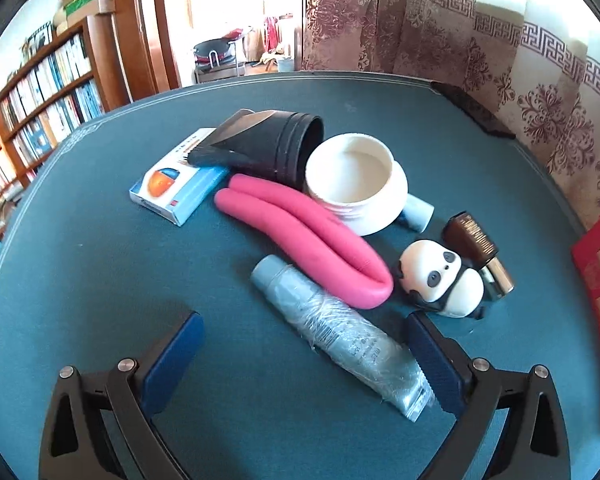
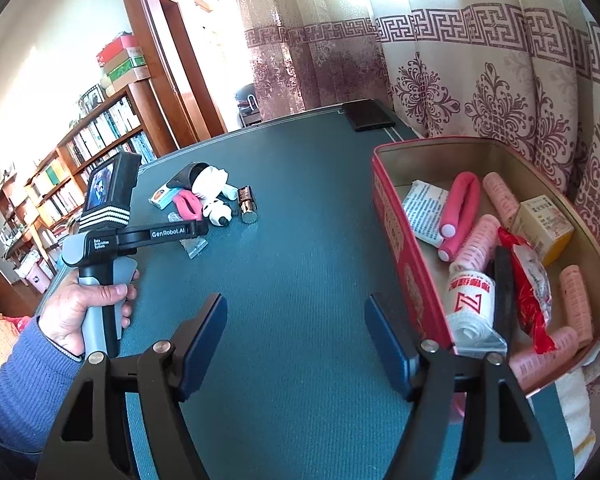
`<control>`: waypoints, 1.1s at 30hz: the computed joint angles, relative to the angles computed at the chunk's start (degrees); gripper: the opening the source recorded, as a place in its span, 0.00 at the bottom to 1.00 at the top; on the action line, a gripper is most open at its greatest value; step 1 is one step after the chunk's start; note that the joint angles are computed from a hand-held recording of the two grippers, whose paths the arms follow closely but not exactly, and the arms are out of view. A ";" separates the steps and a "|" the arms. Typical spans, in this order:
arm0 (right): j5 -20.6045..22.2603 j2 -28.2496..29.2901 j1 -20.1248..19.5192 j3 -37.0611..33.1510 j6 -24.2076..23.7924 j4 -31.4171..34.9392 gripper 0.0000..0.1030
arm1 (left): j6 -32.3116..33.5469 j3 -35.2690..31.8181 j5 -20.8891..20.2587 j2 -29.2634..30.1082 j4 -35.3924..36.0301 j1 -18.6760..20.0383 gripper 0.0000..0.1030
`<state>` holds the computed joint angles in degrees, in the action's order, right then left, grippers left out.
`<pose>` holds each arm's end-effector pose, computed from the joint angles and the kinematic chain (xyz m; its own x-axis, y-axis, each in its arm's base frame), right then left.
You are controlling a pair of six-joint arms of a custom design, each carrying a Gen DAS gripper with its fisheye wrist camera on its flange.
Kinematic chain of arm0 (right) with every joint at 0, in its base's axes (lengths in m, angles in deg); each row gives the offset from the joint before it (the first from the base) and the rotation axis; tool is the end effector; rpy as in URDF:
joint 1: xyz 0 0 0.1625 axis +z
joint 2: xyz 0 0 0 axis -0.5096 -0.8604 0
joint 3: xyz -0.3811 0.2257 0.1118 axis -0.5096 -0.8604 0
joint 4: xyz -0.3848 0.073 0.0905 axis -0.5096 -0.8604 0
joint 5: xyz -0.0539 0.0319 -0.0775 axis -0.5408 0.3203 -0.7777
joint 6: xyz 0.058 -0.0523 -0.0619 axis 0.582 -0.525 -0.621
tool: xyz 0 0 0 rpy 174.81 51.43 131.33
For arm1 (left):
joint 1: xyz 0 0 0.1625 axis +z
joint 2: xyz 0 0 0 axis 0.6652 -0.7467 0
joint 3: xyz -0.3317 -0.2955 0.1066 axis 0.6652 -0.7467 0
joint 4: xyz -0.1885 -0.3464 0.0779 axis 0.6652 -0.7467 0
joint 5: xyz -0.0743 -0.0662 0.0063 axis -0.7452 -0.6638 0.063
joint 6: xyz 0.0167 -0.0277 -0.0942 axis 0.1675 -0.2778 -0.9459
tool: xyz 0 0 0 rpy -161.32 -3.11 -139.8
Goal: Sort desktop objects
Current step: 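Grasp the clear plastic tube with the left tool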
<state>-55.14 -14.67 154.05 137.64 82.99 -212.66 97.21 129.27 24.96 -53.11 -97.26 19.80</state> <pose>0.2696 -0.2972 0.0330 -0.8555 0.0436 0.5160 -0.3676 0.6507 -0.6645 -0.0452 -0.5064 0.2162 -0.6991 0.2136 -0.6824 0.5467 0.7748 -0.3176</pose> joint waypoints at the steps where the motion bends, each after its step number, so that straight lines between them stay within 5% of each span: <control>1: 0.16 0.04 -0.09 0.04 0.04 -0.03 0.73 | -0.14 -0.03 -0.11 -0.31 0.26 0.22 0.99; 16: 2.53 0.93 -0.85 -0.37 0.25 1.11 0.75 | 0.83 -0.15 0.89 -5.20 4.19 3.06 0.99; 25: 2.67 1.11 -0.75 -1.58 -0.17 3.44 0.75 | 4.04 -2.62 -1.12 -1.85 3.57 2.63 0.96; 33: 2.65 1.23 -1.33 -3.70 -1.17 6.01 0.75 | 6.46 -3.94 -6.70 -2.22 4.65 2.91 0.23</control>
<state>-52.50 -13.44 152.72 133.94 81.82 -206.65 103.67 125.32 18.27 -55.33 -92.61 22.71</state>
